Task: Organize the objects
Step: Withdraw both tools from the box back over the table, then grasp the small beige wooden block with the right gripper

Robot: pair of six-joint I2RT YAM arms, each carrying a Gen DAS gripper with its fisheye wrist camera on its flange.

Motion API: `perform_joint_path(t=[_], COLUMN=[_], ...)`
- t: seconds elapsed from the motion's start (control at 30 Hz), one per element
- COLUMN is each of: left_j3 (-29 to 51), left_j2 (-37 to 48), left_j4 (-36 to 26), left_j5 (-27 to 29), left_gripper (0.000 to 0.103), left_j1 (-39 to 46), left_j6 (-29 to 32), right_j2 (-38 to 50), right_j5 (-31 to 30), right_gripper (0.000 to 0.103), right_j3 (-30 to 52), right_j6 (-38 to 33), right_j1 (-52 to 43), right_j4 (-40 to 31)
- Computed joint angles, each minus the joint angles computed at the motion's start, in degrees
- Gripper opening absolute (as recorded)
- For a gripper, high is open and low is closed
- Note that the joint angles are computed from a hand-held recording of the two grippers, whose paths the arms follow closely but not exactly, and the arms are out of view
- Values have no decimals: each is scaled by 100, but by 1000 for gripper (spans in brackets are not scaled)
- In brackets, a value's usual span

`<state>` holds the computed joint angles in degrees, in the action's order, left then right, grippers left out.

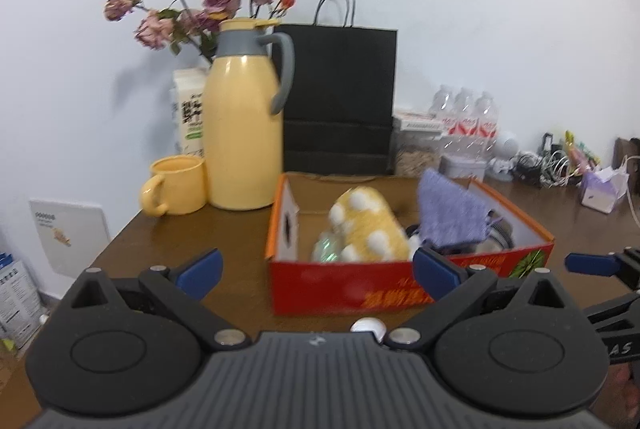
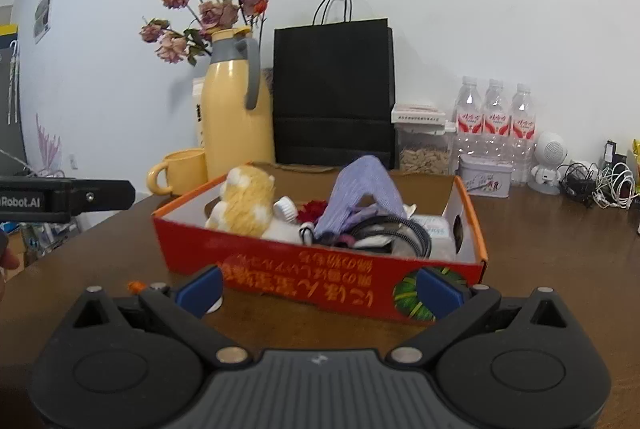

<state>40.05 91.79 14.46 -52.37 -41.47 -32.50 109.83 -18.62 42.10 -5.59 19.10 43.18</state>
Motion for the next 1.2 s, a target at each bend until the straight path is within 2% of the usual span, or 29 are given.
perform_joint_path(t=[0.27, 0.57, 1.0, 1.2], left_j3=[-384, -665, -888, -882], left_j2=[-280, -456, -411, -352], left_j4=[-750, -1302, -1080, -1063], left_j5=[-177, -246, -54, -15], left_gripper=[103, 103, 103, 103], left_j1=[-231, -420, -352, -337], left_j6=[-730, -1402, -1507, -1536], right_j2=[-149, -182, 89, 293], right_j5=[51, 115, 453, 603], right_gripper=[103, 103, 103, 92], right_j3=[-379, -547, -268, 127], right_j6=[-114, -281, -209, -207], right_j1=[112, 231, 329, 433], right_j4=[-64, -280, -529, -837])
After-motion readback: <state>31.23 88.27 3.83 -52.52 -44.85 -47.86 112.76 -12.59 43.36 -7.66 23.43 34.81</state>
